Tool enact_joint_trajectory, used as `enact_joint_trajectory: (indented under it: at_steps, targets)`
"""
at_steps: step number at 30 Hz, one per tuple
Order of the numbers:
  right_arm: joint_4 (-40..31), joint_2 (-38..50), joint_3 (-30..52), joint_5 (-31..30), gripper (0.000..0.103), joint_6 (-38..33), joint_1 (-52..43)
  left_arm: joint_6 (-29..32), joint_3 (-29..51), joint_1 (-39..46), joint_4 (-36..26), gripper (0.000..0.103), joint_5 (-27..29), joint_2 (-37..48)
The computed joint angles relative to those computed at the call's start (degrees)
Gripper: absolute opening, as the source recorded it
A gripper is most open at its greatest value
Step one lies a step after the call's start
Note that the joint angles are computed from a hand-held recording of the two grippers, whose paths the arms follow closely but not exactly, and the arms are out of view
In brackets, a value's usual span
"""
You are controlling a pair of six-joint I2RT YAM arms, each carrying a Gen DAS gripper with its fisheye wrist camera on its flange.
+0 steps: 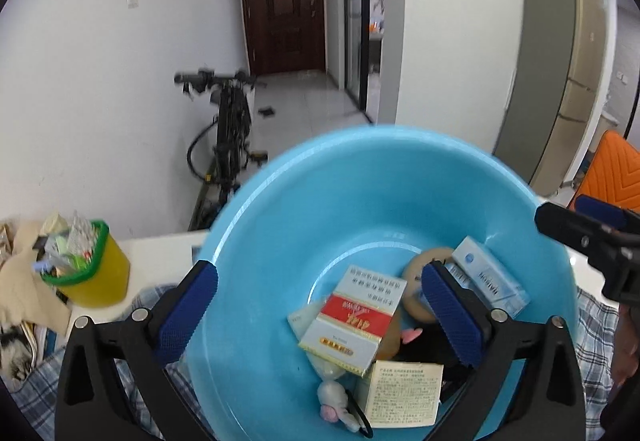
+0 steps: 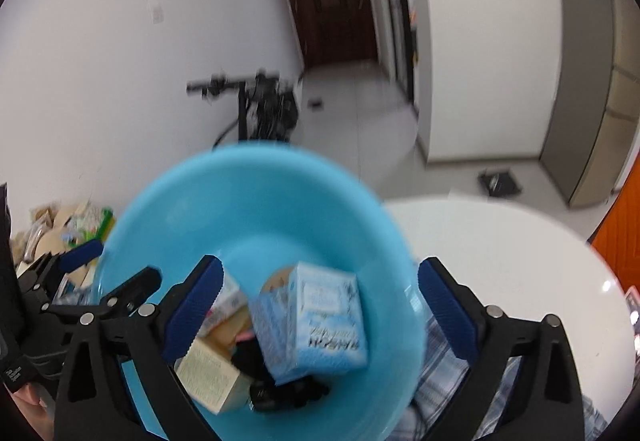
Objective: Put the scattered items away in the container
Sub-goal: 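Lower the RAISON box into the basin and open the right gripper, then withdraw both tools from the basin back toward the cloth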
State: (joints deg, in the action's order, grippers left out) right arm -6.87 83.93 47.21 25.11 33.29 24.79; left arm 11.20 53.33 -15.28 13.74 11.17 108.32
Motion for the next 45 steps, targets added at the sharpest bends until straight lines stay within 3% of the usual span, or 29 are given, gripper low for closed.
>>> enact_joint_trajectory:
  at_steps: [7,10,13,17,21,25,30,33,37,41,43,45]
  targets:
    - [1.2,-4.1,-1.6,8.2,0.099,-2.5,3.1,-2.4,-6.3,1.4,7.6,0.103,2.2,-5.2]
    - [2.0,-7.2,-3.8,10.3,0.099,-3.3,4.1,1.3,-12.4,1.8,14.6,0.103,3.4,-8.7]
    - [3.5,-8.9,-5.0,11.9,0.099,-4.6,5.2,1.2,-17.7,2.0,20.5,0.103,2.8,-12.3]
    - [5.0,-11.6,-6.5,14.5,0.099,-7.3,7.0,-0.7,-18.7,2.6,19.2,0.103,4.1,-16.0]
    - [9.9,-12.7,-8.3,22.7,0.103,-10.5,10.9,-2.2,-21.2,3.1,22.7,0.103,2.6,-18.5]
    - [15.3,-13.9,-10.8,26.0,0.103,-13.4,12.9,-4.7,-21.8,5.1,23.3,0.103,6.4,-19.3]
    - [13.5,-15.4,-11.1,28.9,0.103,-14.4,15.4,-7.2,-25.7,6.2,25.8,0.103,7.0,-23.1]
    - [14.3,-16.6,-12.2,32.3,0.103,-16.5,18.9,-7.4,-29.6,5.8,28.4,0.103,3.8,-27.7]
    - [8.5,-18.6,-11.5,35.9,0.103,-12.1,23.9,-6.3,-31.3,6.4,23.4,0.103,4.4,-33.3]
    - [-0.8,-23.3,-12.2,40.6,0.103,-2.3,31.8,-7.1,-34.0,11.0,18.2,0.103,11.2,-39.3]
    - [-5.7,-25.2,-12.2,43.2,0.103,1.8,36.5,-5.4,-36.5,11.3,15.9,0.103,7.4,-44.1]
    - [-14.4,-25.2,-10.2,46.3,0.103,8.4,41.4,-3.5,-38.3,12.8,13.8,0.103,9.0,-48.0]
